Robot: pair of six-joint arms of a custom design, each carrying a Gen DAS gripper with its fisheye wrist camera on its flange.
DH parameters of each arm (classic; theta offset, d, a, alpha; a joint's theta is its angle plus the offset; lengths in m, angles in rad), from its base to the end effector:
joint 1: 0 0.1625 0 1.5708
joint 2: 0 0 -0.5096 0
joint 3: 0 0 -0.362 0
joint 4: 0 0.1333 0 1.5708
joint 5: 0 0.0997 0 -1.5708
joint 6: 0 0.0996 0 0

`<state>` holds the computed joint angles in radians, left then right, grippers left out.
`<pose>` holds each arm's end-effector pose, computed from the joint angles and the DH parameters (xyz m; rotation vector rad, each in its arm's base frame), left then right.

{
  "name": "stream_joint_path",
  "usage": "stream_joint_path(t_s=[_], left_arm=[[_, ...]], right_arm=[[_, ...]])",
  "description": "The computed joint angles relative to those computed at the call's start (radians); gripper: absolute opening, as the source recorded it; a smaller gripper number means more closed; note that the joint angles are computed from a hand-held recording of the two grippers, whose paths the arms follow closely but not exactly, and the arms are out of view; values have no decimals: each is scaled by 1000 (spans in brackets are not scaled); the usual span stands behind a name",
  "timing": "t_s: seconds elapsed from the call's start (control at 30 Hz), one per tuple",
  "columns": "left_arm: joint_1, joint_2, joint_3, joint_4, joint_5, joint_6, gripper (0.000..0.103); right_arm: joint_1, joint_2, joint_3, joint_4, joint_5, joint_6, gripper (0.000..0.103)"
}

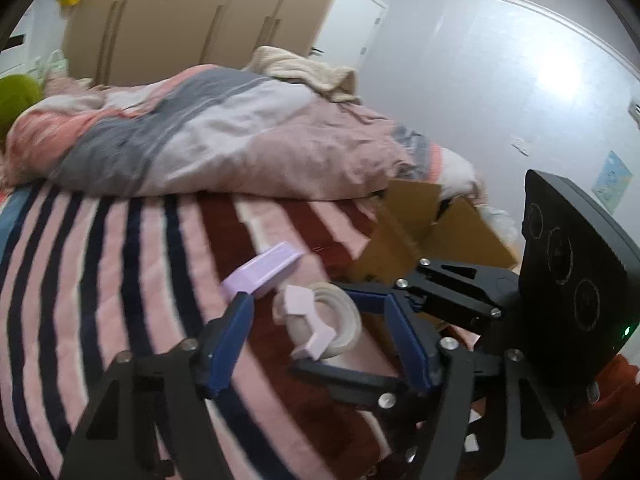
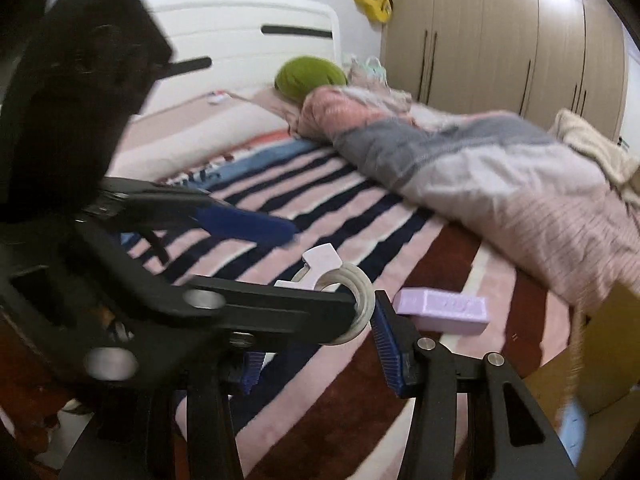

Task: Organize rigid objects
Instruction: 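Carry the tape roll into the cardboard box and release it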

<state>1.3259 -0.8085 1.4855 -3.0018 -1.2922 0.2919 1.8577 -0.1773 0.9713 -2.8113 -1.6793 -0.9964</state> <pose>-0.0314 -0.7882 0.3027 0.5638 2.6076 -1.0456 0.3688 -0.8171 -0.0520 1.6688 -2.2921 0.5501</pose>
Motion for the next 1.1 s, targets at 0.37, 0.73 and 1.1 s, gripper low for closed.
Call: stream_joint_path(t_s=[0.37, 0.73, 1.1], left_arm=[[-79, 144, -256, 248, -20, 50, 42], [-125, 343, -607, 575, -29, 67, 44], [-126, 286, -511, 401, 45, 79, 80]], right_arm=[[-46, -102, 68, -144, -3, 28, 44], [-86, -139, 3, -125, -177, 105, 44], [-86, -143, -1, -111, -207, 118, 67]])
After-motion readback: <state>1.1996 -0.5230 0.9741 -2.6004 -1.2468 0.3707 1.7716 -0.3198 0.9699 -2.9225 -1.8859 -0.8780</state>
